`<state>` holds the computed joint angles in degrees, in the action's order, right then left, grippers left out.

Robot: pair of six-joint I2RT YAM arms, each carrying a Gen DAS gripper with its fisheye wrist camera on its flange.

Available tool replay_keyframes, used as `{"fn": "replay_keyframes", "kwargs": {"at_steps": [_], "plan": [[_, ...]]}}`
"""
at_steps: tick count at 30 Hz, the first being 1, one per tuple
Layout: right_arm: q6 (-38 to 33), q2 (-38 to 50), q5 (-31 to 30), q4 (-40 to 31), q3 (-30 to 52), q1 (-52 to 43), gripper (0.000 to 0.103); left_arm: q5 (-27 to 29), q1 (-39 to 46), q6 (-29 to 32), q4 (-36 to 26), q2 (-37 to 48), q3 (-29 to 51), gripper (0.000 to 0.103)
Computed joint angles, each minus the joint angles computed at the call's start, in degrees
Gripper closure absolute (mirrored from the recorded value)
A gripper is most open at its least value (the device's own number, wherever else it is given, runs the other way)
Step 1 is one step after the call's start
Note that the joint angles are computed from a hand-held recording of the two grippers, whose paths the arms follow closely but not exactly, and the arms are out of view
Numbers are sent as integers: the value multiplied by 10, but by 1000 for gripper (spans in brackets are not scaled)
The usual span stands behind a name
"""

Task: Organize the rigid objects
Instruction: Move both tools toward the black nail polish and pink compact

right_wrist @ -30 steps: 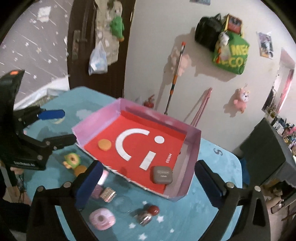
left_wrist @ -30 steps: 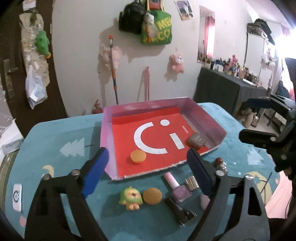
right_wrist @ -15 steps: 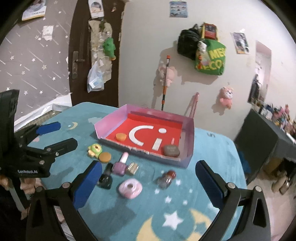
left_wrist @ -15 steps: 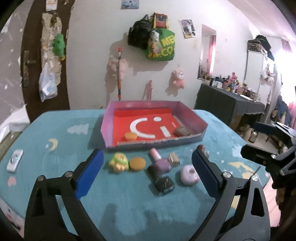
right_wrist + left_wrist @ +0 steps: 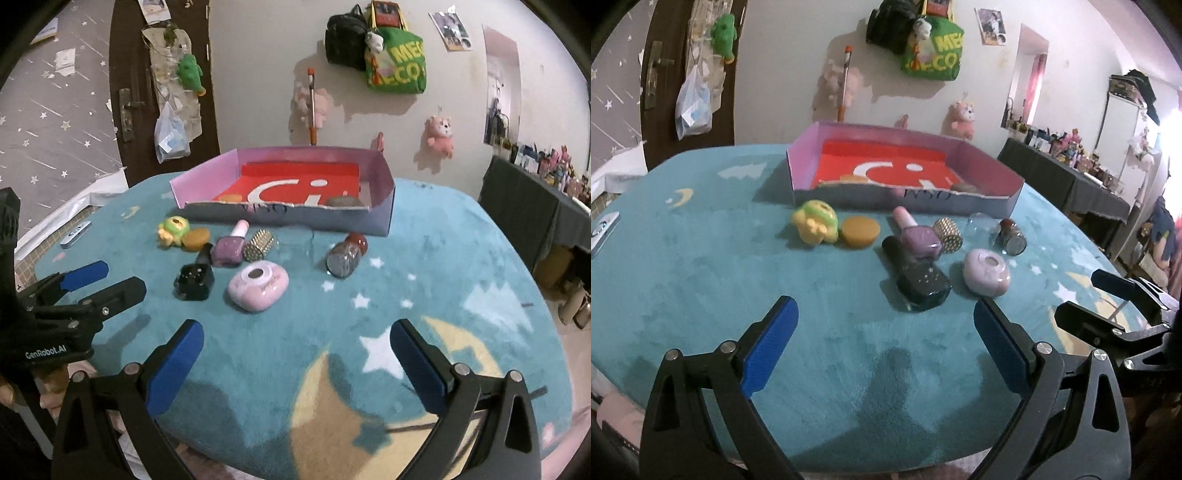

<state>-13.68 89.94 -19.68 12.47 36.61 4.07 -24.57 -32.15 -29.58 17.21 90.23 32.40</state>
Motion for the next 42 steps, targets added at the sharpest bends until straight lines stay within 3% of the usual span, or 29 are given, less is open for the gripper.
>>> {"fn": "replay_keyframes", "kwargs": {"at_steps": [21, 34, 42], "plan": [[12, 72, 2, -2, 36, 4, 0, 51, 30, -6, -37, 43, 43, 6], [23, 112, -15, -26, 85, -33, 0, 116, 61, 6, -115, 113, 157, 6], [21, 143, -37, -57, 126, -50, 0, 114, 67, 14, -155, 136, 194, 6]]}}
